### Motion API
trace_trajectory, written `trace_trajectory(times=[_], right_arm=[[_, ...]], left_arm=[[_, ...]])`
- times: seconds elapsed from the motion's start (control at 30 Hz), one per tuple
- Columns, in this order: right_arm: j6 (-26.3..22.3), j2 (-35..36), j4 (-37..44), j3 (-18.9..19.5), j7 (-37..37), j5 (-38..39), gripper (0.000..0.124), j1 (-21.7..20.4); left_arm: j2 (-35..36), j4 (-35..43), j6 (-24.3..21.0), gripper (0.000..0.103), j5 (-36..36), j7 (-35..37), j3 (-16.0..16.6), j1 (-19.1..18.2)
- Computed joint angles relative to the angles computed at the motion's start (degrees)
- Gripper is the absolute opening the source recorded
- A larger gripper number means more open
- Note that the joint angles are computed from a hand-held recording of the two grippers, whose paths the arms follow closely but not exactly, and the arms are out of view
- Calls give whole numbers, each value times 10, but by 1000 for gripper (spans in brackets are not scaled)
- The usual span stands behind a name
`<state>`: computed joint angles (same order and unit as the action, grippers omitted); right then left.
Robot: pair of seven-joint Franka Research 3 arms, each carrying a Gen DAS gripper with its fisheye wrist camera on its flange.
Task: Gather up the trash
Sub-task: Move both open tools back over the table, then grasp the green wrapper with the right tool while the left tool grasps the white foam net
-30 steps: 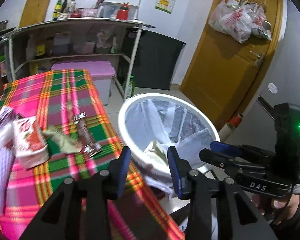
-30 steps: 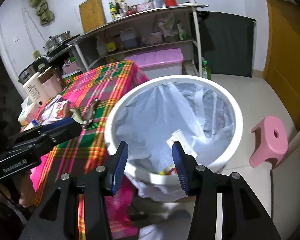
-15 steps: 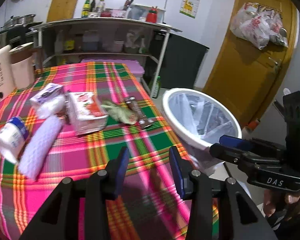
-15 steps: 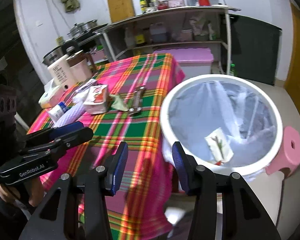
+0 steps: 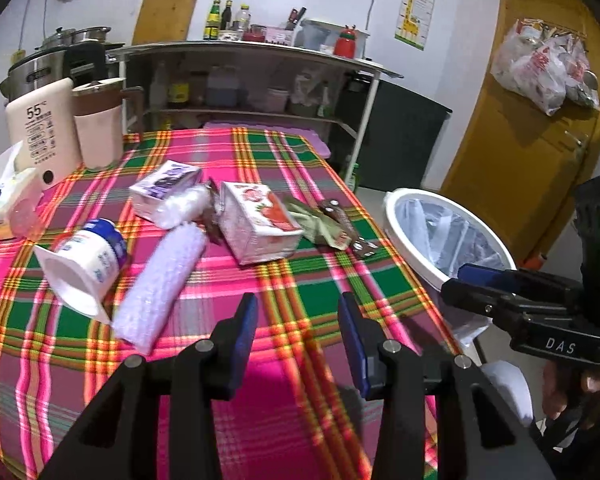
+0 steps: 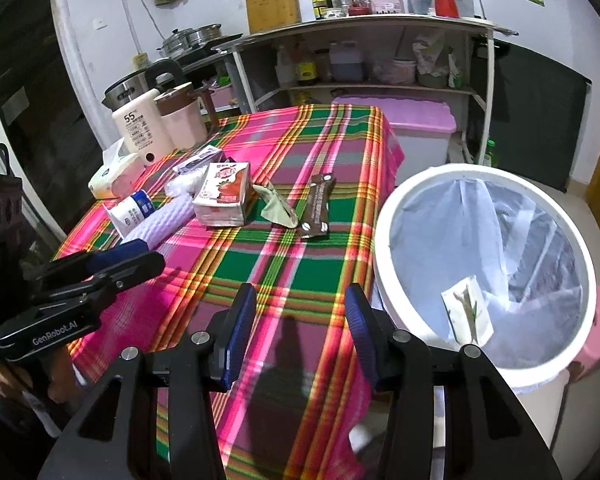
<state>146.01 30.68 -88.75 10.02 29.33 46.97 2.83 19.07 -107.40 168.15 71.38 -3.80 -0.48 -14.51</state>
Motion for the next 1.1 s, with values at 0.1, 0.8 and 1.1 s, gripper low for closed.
trace_trajectory(times=[0.1,0.8,1.1], right_arm=[[-3,11,16,1,3,-7,47,4],[-92,218,334,-11,116,-184,47,74],[-157,315,491,-11,156,-240,39,94]], left_arm=[[-4,-3,-11,43,12,-11,6,0],[6,-4,-59,49,-37,55,5,36],[6,-6,-60,49,-64,79,7,42]])
